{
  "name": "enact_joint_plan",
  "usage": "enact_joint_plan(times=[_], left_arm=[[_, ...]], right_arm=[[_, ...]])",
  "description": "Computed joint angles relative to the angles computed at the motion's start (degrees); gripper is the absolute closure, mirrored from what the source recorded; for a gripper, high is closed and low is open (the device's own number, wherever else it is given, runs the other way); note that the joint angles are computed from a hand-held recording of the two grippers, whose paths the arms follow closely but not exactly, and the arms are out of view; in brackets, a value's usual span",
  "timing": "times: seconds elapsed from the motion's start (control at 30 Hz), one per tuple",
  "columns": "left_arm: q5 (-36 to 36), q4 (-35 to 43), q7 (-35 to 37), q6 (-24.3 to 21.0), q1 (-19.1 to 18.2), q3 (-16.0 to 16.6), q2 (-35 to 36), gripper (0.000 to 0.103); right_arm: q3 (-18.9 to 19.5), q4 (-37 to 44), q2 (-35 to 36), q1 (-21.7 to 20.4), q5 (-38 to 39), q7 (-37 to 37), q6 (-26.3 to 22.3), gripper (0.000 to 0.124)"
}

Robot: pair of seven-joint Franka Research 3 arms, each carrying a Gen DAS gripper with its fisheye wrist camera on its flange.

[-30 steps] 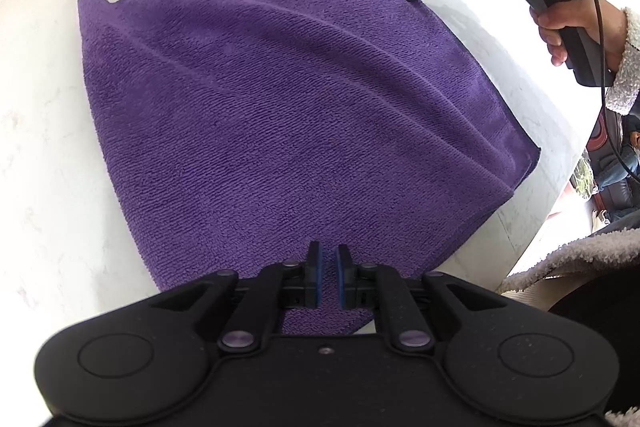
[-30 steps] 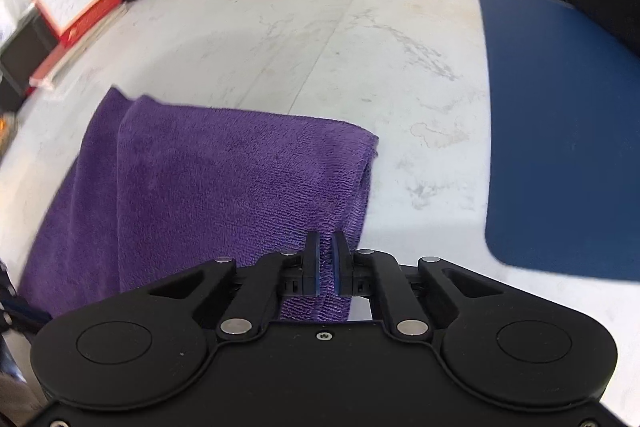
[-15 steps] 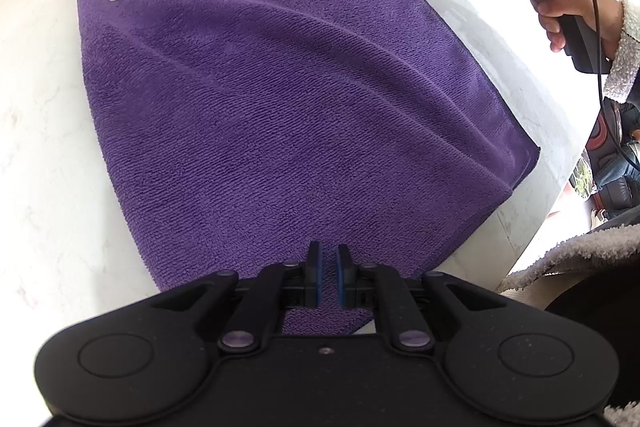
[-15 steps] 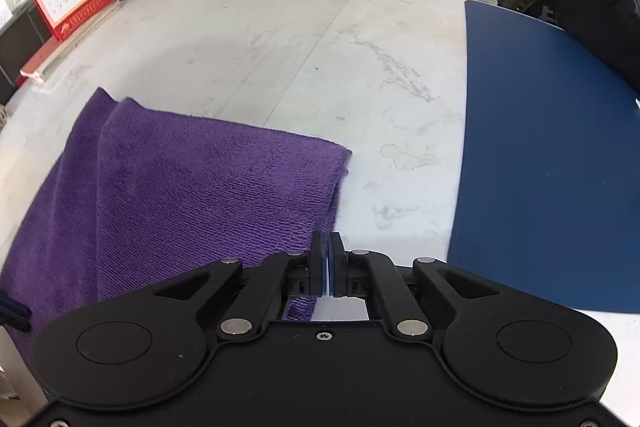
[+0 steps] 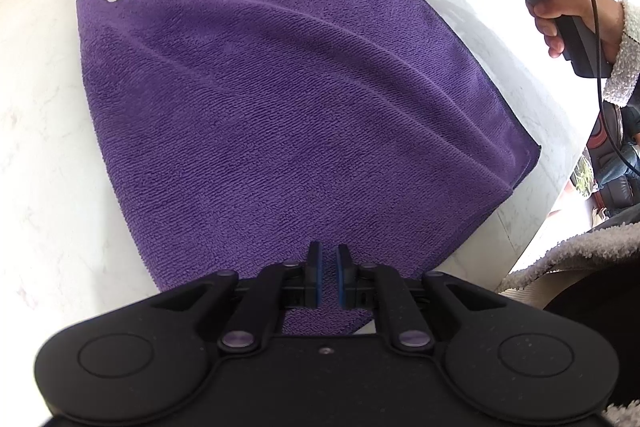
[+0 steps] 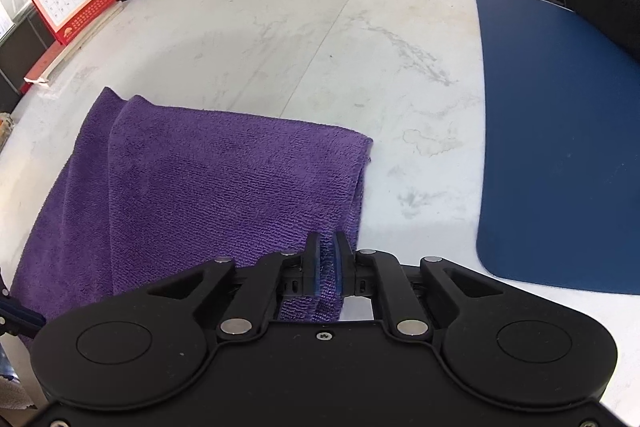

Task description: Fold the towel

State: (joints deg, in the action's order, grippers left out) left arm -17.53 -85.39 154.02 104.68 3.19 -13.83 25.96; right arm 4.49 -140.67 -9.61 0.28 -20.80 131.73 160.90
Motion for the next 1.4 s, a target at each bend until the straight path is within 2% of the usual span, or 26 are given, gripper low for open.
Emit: enact_joint_plan(times=[0.23,0.27,0.47,0.7,0.87,1.0,1.1,1.4], left_arm=[[0.0,-0.2,0.0,0.2,-0.1,0.0,-0.1,0.095],[0.0,-0.2,0.0,0.2,-0.1,0.0,-0.1,0.095],[0.0,-0.5,-0.2,0.3,-0.1,0.0,-0.4,0.095],[-0.1,-0.6,-0.3,0.4,-0.1,0.0,-0.4,0.095],[0.1,-0.4,-0.6,0.4,-0.3,0.0,-0.2,0.095],[0.1,-0.3,-0.7,0.3,-0.2,0.0,-0.2,0.095],[0.0,-0.2,-0.8,0.2,-0.1,0.0,-0.2,0.095],[0.2,-0.1,-0.5,0.0,-0.1,0.0,-0.1,0.095]], right_arm=[[0.2,0.0,-0.1,-0.5,-1.6,2.6,-0.3,0.115],[0.2,0.1,0.0,-0.5,-1.7,2.9,-0.4,0.112],[-0.4,0.0,0.3,0.7,1.5,-0.8,1.4,0.110],[0.1,-0.3,-0.4,-0.1,1.5,0.9,0.3,0.110],[0.1,0.0,0.4,-0.1,1.6,0.5,1.4,0.110],[0.2,1.1,1.4,-0.1,-1.3,0.2,0.9,0.110],[0.0,1.0,1.3,-0.1,-3.3,0.4,0.9,0.119],[0.5,1.3,0.8,-0.9,-9.6,2.3,0.1,0.121]])
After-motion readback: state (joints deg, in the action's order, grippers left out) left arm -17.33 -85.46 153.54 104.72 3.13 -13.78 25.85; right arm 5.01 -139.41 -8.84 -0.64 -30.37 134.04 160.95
